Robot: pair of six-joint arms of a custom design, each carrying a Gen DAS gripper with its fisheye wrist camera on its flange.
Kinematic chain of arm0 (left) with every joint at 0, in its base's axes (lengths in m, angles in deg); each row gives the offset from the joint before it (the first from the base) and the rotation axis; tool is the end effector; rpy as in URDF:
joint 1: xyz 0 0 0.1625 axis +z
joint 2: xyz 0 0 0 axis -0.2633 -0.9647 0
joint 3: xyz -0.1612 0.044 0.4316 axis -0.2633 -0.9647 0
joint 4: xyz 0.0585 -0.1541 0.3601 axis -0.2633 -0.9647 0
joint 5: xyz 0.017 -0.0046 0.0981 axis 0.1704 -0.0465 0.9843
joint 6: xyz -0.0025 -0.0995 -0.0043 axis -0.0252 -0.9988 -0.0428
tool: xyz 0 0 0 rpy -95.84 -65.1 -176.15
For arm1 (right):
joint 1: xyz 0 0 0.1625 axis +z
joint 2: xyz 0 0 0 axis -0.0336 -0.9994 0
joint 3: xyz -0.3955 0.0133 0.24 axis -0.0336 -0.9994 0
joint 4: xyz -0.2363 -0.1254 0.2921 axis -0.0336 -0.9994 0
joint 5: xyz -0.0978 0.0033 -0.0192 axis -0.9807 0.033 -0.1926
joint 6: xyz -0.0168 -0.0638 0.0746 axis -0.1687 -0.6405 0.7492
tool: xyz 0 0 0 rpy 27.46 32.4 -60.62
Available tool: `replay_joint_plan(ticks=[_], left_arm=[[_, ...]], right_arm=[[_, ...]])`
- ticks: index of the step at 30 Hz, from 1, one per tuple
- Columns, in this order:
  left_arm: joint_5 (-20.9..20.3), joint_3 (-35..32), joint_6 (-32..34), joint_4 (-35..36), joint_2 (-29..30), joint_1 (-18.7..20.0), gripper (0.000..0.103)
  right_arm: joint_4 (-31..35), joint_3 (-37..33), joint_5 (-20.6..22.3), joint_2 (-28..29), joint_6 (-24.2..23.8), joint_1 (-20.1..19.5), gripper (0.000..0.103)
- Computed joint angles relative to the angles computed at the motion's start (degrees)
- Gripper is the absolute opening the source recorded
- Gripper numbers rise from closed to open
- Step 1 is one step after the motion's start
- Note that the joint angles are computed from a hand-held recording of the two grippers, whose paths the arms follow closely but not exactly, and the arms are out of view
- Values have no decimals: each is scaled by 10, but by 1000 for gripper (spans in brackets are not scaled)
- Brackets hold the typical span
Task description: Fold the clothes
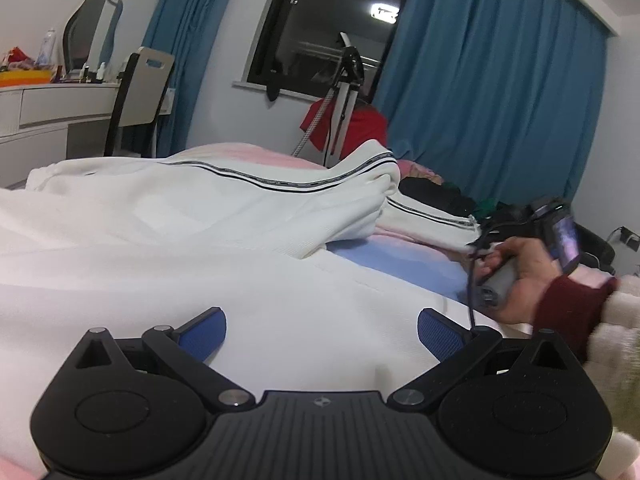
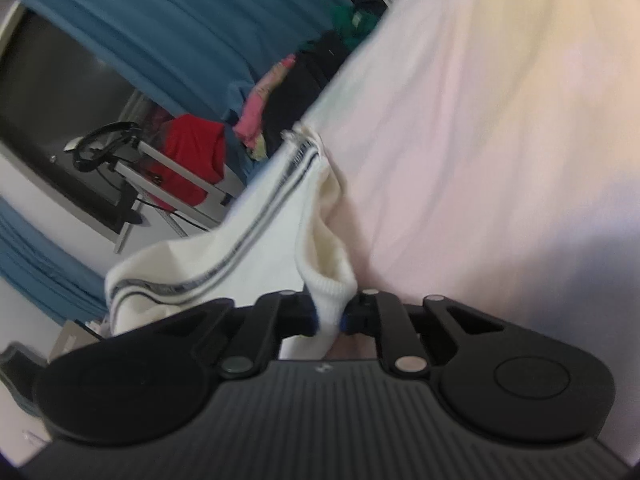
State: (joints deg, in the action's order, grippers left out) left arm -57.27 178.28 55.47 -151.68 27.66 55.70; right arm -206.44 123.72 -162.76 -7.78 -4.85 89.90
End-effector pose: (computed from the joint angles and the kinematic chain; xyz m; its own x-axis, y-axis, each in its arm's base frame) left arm -0.1682 -0.4137 0.1250 -0.8414 0.1831 -0.5085 0.5315 0.4509 -0.7171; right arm 0.0720 -0.6322 0.1987 -0.8769 0.4487 -0.1724 0.2296 0.0759 -0.9703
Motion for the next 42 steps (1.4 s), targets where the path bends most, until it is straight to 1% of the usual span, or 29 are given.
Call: replay_joint_plan(ticks=[1, 4, 8, 11, 14, 16, 17, 18, 19, 20, 23, 26, 28, 30, 31, 33, 35, 37, 38, 39, 40, 41, 42], left_arm=[[-4, -1, -1, 2, -1, 2, 103], [-13, -1, -8, 10, -7, 8, 103], [-15, 15, -61, 41, -34, 3, 103], [-13, 27, -93, 62, -55, -5, 103], [3, 40, -96, 64, -65, -24, 103], [14, 43, -92, 71, -70, -34, 103], [19, 45, -92, 73, -72, -38, 103], [21, 45, -95, 77, -74, -40, 103], [23, 45, -99, 81, -77, -42, 103], [23, 44, -101, 85, -78, -44, 103], [26, 40, -83, 76, -68, -47, 103], [18, 33, -70, 82, -66, -42, 103], [10, 29, -58, 82, -62, -36, 103], [8, 28, -45, 81, -60, -35, 103], [7, 28, -39, 83, -60, -34, 103], [6, 29, -26, 83, -60, -35, 103], [22, 29, 12, 63, -49, -44, 103], [37, 29, 71, 28, -30, -57, 103], [36, 30, 80, 23, -27, -61, 103], [34, 31, 87, 20, -25, -66, 103], [27, 34, 85, 21, -25, -69, 103], [20, 37, 82, 23, -26, -73, 103], [16, 42, 79, 23, -27, -76, 103]], right_arm=[[-13, 15, 1, -13, -9, 0, 11], [-61, 63, -15, -57, -44, 4, 10], [-86, 138, -46, -145, -89, 6, 10], [-52, 166, -62, -215, -104, 3, 10], [2, 152, -91, -265, -140, 9, 10], [71, 134, -122, -301, -122, 23, 10], [101, 119, -130, -313, -123, 31, 10], [120, 102, -142, -320, -148, 43, 10], [127, 90, -155, -324, -184, 53, 10], [127, 82, -155, -326, -207, 56, 10], [104, 101, -111, -349, -216, 35, 10], [62, 141, -87, -354, -239, -10, 10], [74, 174, -97, -362, -227, -50, 10], [91, 210, -106, -364, -195, -96, 10], [87, 227, -98, -363, -176, -117, 10], [61, 254, -72, -356, -162, -147, 11], [32, 277, -45, -347, -151, -175, 11], [9, 283, -38, -340, -159, -176, 14], [3, 284, -42, -339, -170, -171, 15], [-3, 287, -51, -339, -182, -165, 20], [-9, 289, -67, -339, -196, -154, 23], [-15, 290, -83, -339, -210, -144, 36], [-25, 293, -94, -339, -223, -135, 58]])
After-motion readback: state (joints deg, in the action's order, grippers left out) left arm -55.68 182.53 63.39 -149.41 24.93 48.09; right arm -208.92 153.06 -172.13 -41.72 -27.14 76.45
